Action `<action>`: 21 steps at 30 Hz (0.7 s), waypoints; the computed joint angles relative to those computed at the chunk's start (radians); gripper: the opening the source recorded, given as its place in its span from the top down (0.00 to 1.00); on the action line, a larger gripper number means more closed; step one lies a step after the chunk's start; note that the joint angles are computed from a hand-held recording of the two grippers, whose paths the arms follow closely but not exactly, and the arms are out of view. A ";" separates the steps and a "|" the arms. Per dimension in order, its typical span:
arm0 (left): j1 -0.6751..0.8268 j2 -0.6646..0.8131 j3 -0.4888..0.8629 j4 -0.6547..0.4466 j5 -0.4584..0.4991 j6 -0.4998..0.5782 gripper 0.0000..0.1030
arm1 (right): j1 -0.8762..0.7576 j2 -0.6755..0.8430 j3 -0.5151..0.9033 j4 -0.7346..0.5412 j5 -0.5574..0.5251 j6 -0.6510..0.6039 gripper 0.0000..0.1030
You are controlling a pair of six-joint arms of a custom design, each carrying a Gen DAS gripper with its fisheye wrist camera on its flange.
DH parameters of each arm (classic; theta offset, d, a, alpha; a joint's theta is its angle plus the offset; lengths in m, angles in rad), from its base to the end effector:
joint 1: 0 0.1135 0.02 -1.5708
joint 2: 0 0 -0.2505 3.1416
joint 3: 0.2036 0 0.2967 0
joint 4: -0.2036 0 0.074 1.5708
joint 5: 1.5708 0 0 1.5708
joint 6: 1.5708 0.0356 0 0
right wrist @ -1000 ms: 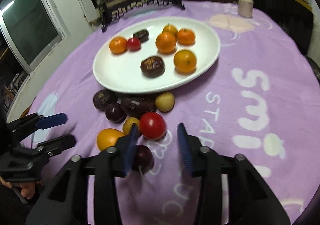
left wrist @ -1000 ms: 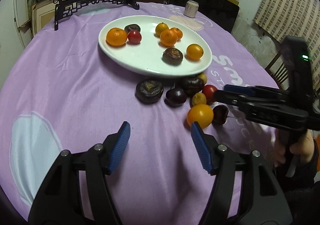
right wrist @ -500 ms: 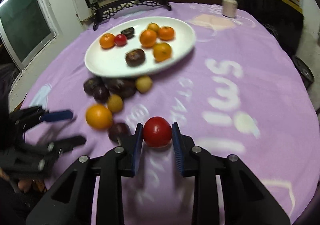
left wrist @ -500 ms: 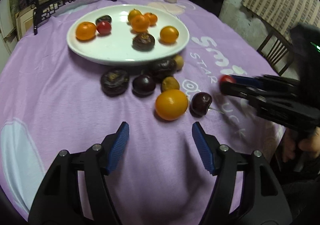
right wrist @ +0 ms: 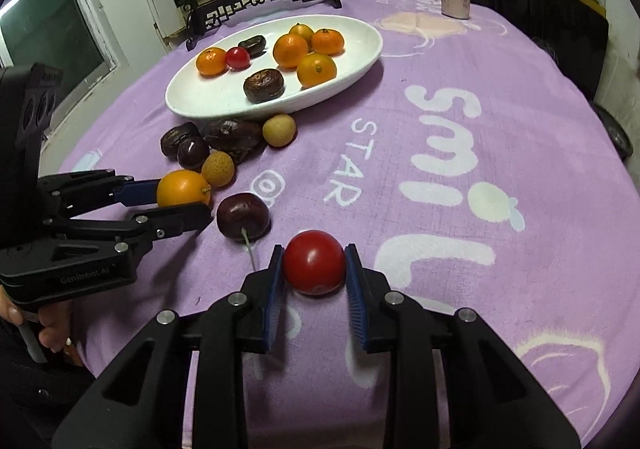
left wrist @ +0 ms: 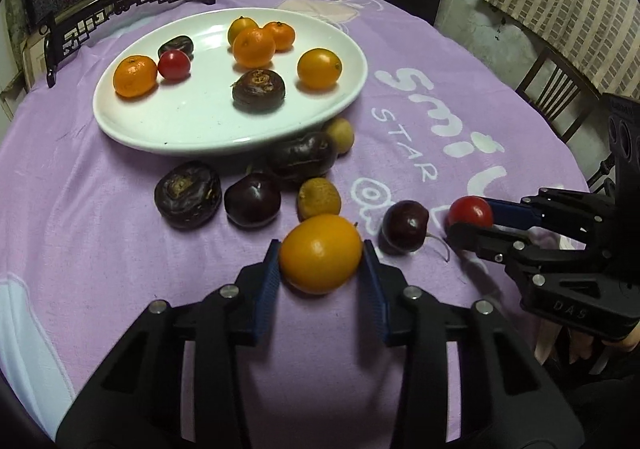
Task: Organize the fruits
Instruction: 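Grasp a yellow orange with the left tool while the right tool grasps a tomato, then carry the yellow orange and tomato over the white plate and lower them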
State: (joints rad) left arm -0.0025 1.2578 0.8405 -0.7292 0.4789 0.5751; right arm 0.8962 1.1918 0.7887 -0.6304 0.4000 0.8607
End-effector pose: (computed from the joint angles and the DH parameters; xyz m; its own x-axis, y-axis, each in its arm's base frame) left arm 0.2762 -0.0171 0.1927 -0.6603 0.4844 -0.5739 0.6567 0.7431 -0.1285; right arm 0.1812 0.2044 0.1957 -0.8008 0.1169 -0.5873 0.0191 0.9853 0.1700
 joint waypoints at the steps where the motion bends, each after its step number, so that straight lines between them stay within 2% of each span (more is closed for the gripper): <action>1: 0.010 0.008 0.010 -0.021 0.018 0.008 0.61 | -0.001 -0.004 -0.002 0.001 -0.004 0.003 0.71; 7: 0.051 -0.008 0.024 -0.067 0.051 0.032 0.61 | -0.005 -0.011 0.019 -0.016 -0.004 0.004 0.71; 15: 0.153 -0.005 0.115 -0.144 0.120 0.092 0.61 | 0.003 0.067 0.153 -0.042 0.028 -0.068 0.71; 21: 0.137 0.084 0.276 -0.066 0.059 -0.006 0.61 | -0.066 0.168 0.313 -0.022 0.034 -0.207 0.71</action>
State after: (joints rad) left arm 0.1345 1.3422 1.1165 -0.7952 0.5377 0.5695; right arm 0.8297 1.3602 1.1021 -0.6529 0.4339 0.6535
